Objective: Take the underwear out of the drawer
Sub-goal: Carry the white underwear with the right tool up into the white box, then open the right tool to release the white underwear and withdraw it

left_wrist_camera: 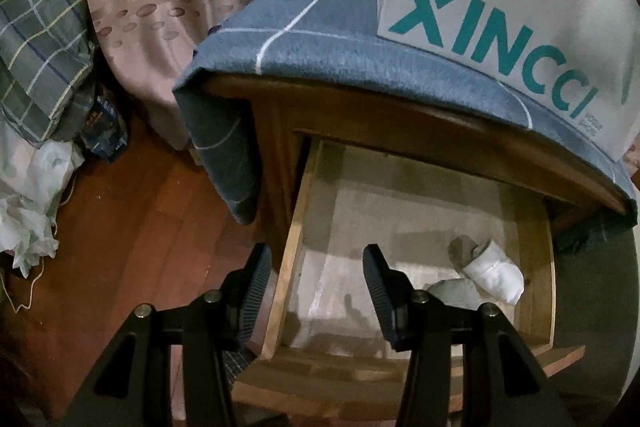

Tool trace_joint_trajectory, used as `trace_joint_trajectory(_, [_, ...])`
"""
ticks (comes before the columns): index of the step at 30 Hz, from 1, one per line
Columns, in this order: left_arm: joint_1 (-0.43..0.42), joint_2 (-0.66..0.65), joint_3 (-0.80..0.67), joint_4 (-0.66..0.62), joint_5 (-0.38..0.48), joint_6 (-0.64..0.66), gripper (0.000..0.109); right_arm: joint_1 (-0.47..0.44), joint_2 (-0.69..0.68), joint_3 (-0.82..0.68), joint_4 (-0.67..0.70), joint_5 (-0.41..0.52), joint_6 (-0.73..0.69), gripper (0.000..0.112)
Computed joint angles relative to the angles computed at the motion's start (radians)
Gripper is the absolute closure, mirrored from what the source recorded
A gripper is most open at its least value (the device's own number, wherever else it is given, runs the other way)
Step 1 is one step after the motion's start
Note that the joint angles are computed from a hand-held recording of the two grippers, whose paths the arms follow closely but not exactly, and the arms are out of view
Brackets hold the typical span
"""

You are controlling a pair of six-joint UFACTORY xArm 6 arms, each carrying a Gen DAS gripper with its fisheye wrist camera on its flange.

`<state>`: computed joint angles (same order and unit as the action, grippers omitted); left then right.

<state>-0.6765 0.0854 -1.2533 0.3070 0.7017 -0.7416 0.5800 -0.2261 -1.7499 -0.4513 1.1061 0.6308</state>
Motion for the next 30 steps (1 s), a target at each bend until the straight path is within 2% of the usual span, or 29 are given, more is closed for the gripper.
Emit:
trace_joint_trajectory(5, [0.005,-0.053,0.052,0.045,-0.033,0.003,0.06,-0.061,0.181,-0.276,-0.003,0.045,-0.098,0.108])
trace_joint_trajectory(8, [0.004,-0.059,0.055,0.075,-0.024,0.003,0.06,-0.106,0.304,-0.433,0.019,0.08,-0.155,0.108])
trace_joint_trajectory(14, [0.006,-0.062,0.058,0.066,-0.042,0.004,0.06,-0.166,0.472,-0.561,-0.015,0.105,-0.234,0.108])
trace_joint_trajectory(21, [0.02,-0.066,0.065,0.019,-0.069,0.037,0.06,-0.216,0.514,-0.424,-0.022,0.056,-0.249,0.107])
trace_joint_trajectory(30, [0.027,-0.045,0.046,-0.025,-0.059,0.069,0.06,-0.249,0.451,-0.19,0.132,-0.029,-0.198,0.105])
